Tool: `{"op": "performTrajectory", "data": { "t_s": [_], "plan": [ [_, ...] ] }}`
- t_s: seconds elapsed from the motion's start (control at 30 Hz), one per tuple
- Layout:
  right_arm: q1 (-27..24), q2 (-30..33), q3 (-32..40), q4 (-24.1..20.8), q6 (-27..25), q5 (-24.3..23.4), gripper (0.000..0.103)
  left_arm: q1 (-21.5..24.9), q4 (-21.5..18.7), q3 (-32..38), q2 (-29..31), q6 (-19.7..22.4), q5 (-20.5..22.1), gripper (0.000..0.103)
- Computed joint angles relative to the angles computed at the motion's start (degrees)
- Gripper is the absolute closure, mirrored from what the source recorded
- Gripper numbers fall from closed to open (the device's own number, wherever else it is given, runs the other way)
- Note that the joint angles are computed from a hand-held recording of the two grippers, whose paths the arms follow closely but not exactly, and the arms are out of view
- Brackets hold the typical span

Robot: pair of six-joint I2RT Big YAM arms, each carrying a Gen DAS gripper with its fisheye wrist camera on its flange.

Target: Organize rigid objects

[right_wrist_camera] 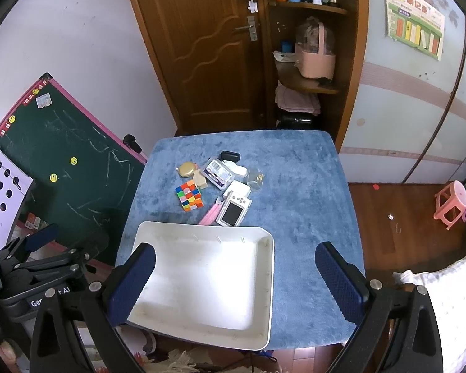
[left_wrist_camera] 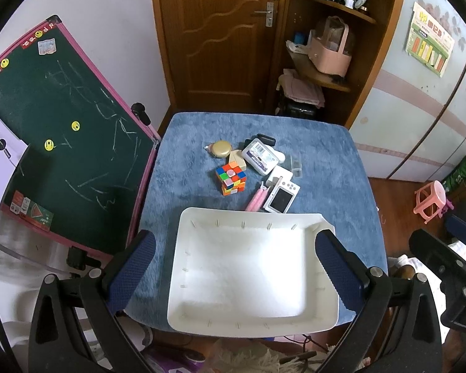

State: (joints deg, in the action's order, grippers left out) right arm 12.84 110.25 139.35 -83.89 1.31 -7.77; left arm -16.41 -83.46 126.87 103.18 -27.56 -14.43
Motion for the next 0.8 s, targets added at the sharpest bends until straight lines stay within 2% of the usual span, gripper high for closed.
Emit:
{"op": "performTrajectory", "data": {
  "t_s": [0.8],
  "plan": [
    [0.40,3.06,3.54,-2.92,0.68,-1.03,0.000,0.47,0.15,-0.03,0.19,0.51,0.43,0.001]
  ]
}}
